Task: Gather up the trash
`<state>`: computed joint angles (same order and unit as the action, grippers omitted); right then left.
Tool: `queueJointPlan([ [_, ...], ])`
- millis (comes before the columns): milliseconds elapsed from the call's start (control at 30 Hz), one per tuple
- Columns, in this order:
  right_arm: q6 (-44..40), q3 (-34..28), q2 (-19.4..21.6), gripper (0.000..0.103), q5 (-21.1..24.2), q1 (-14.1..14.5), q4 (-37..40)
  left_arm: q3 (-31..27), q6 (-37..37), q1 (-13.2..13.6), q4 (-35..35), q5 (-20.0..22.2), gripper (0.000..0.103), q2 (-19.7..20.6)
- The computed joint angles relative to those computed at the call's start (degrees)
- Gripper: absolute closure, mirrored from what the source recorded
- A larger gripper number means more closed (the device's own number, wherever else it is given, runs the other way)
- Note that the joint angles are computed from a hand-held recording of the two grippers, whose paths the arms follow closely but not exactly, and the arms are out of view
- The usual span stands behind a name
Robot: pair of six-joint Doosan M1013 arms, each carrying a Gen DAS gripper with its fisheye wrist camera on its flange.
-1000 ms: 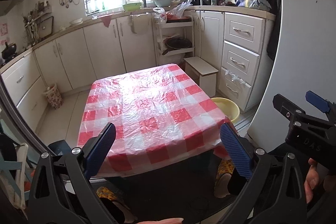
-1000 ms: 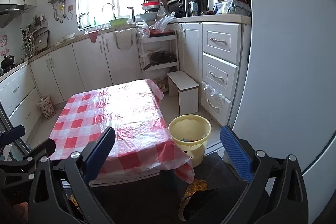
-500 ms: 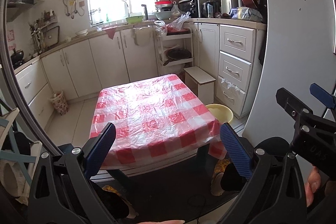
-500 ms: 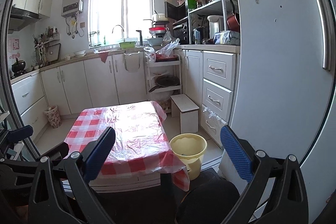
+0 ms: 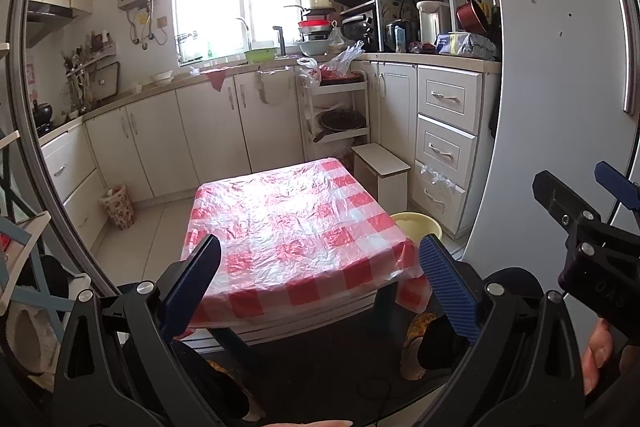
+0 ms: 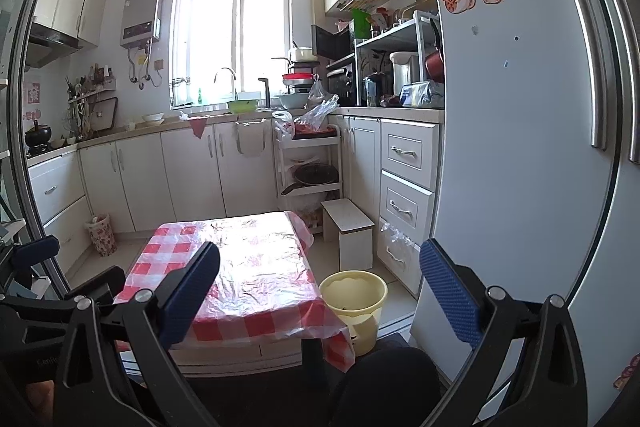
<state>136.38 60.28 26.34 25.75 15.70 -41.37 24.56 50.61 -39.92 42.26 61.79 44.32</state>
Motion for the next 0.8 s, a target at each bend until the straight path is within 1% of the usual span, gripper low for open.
queueJointPlan([
  [400,3.29,1.41,-0.88,0.007,-0.81,0.45,-3.89,2.05,-1.45,-0.07,1.18,-1.29,0.008,-1.28],
  [800,2.99,1.58,-1.07,0.007,-0.96,0.67,-4.02,2.92,-3.08,-0.32,2.61,-1.36,0.008,-1.83],
])
